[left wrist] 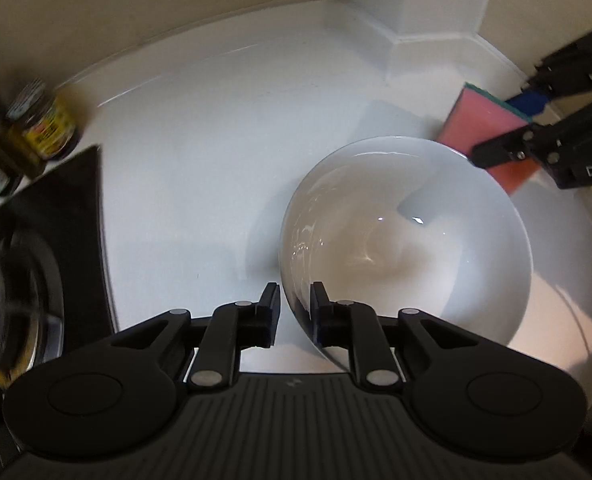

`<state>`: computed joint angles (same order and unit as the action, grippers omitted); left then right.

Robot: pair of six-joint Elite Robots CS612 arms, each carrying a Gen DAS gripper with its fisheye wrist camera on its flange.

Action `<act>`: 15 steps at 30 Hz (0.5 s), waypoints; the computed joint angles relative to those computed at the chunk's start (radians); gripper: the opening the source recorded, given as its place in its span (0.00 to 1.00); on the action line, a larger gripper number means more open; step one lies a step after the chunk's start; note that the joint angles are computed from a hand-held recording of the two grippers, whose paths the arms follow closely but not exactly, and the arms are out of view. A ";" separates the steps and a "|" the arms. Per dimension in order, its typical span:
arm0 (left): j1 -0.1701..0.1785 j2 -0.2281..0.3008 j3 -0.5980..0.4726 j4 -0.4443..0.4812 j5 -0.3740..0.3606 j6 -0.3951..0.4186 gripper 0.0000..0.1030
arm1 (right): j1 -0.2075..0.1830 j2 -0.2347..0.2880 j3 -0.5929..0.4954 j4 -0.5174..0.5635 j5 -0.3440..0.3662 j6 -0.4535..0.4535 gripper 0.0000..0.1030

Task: Clean bowl

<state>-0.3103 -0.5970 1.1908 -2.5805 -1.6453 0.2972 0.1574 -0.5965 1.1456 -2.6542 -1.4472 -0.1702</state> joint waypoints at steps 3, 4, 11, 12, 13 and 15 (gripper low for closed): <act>-0.009 -0.013 0.032 -0.035 0.036 0.018 0.15 | 0.003 -0.007 0.014 -0.011 0.006 0.007 0.26; -0.011 -0.014 0.036 -0.041 0.045 0.027 0.15 | 0.005 -0.009 0.018 -0.013 0.004 0.007 0.26; -0.012 -0.020 0.054 -0.066 0.051 0.063 0.14 | 0.011 -0.027 0.048 -0.019 0.009 0.013 0.26; -0.012 -0.019 0.053 -0.068 0.052 0.067 0.14 | 0.010 -0.028 0.050 -0.017 0.012 0.015 0.26; -0.012 -0.018 0.053 -0.074 0.052 0.081 0.14 | 0.008 -0.029 0.050 -0.015 0.015 0.017 0.26; -0.011 -0.012 0.048 -0.087 0.046 0.115 0.14 | 0.007 -0.027 0.046 -0.011 0.018 0.018 0.26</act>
